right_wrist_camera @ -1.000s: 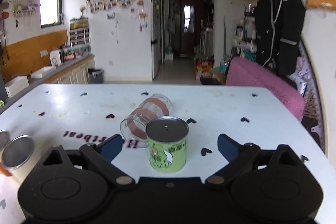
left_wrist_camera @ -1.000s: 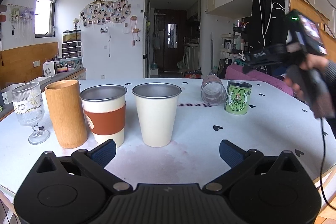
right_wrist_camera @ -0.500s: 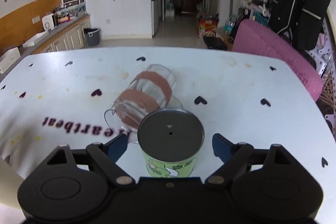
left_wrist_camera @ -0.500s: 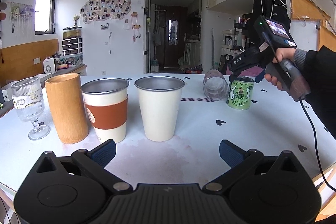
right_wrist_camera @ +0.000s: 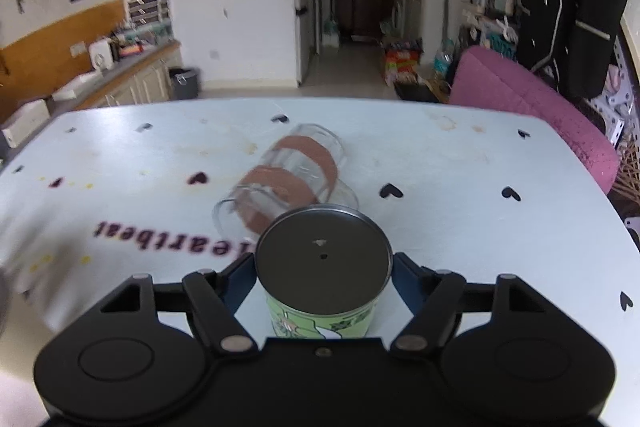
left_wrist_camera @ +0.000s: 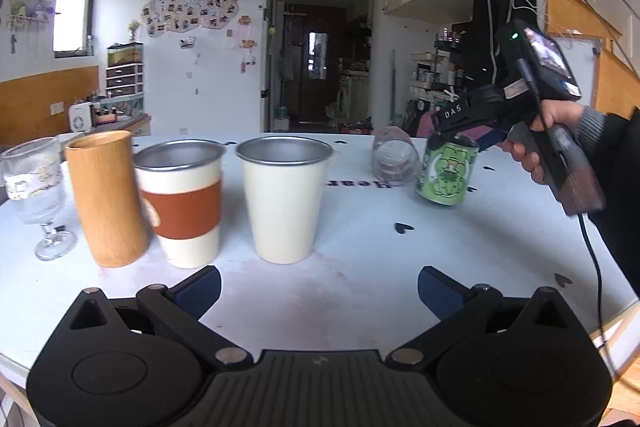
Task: Flip cup upright
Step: 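Move the right tool to the upside-down green tin can and grasp it, then lift the green can with the right tool and tip it onto its side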
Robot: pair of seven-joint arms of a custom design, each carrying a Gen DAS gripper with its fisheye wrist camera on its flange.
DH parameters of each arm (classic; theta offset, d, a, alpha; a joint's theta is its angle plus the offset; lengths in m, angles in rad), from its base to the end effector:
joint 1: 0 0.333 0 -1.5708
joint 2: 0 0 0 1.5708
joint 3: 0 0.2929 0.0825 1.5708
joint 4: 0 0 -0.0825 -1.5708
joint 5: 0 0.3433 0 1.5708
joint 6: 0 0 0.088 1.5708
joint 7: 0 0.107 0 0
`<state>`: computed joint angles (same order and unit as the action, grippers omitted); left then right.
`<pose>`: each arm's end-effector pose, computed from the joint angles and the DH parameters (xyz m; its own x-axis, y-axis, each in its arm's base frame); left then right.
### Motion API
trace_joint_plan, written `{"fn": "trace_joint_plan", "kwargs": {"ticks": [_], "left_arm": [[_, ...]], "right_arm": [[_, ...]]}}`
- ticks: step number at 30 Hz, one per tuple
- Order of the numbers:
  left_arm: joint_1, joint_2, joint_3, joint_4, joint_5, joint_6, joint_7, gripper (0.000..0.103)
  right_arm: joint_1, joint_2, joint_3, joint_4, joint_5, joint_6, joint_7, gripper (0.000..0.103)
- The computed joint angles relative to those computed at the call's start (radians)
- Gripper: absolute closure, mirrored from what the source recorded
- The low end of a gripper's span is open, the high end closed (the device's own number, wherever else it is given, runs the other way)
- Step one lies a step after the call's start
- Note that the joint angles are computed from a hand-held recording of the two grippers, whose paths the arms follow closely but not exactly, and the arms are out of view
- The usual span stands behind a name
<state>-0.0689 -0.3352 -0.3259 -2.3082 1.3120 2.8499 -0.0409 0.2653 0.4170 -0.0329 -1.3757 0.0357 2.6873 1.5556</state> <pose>0.3971 -0.2357 0.5268 0.0104 -0.9989 0.0459 -0.4248 -0.0460 -0.9041 0.6662 0.1618 0.5741 0.2347 -0.9720 -0.0097 -0.6099 -0.1395 -0.7801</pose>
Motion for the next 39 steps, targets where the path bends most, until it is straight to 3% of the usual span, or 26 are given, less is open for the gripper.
{"fn": "trace_joint_plan", "kwargs": {"ticks": [4, 7, 10, 13, 15, 17, 21, 29, 33, 39], "left_arm": [[-0.006, 0.062, 0.005, 0.047, 0.008, 0.038, 0.019, 0.000], [-0.013, 0.120, 0.013, 0.098, 0.041, 0.067, 0.023, 0.000], [-0.033, 0.185, 0.038, 0.148, 0.025, 0.114, 0.073, 0.000], [-0.064, 0.248, 0.067, 0.188, -0.090, 0.158, 0.234, 0.000], [-0.086, 0.294, 0.083, 0.214, -0.226, 0.175, 0.397, 0.000], [-0.100, 0.331, 0.092, 0.243, -0.297, 0.165, 0.477, 0.000], [-0.138, 0.395, 0.113, 0.323, -0.274, 0.086, 0.445, 0.000], [-0.173, 0.428, 0.147, 0.334, -0.355, 0.084, 0.488, 0.000], [-0.177, 0.418, 0.158, 0.320, -0.338, 0.067, 0.453, 0.000], [-0.166, 0.407, 0.160, 0.308, -0.309, 0.043, 0.417, 0.000]], "right_arm": [[-0.039, -0.169, 0.082, -0.284, 0.113, 0.190, -0.138, 0.029], [-0.097, -0.282, 0.191, -0.449, 0.376, 0.269, -0.389, 0.029], [-0.097, -0.367, 0.236, -0.551, 0.644, 0.307, -0.631, 0.029], [-0.058, -0.421, 0.225, -0.604, 0.830, 0.311, -0.793, 0.029], [-0.030, -0.442, 0.203, -0.622, 0.890, 0.300, -0.845, 0.029], [-0.003, -0.455, 0.179, -0.635, 0.922, 0.292, -0.869, 0.029], [0.036, -0.454, 0.132, -0.639, 0.924, 0.290, -0.864, 0.029], [0.068, -0.487, 0.095, -0.684, 1.022, 0.280, -0.940, 0.029], [0.088, -0.530, 0.079, -0.736, 1.124, 0.299, -1.056, 0.029], [0.107, -0.605, 0.054, -0.835, 1.174, 0.314, -1.136, 0.029]]}}
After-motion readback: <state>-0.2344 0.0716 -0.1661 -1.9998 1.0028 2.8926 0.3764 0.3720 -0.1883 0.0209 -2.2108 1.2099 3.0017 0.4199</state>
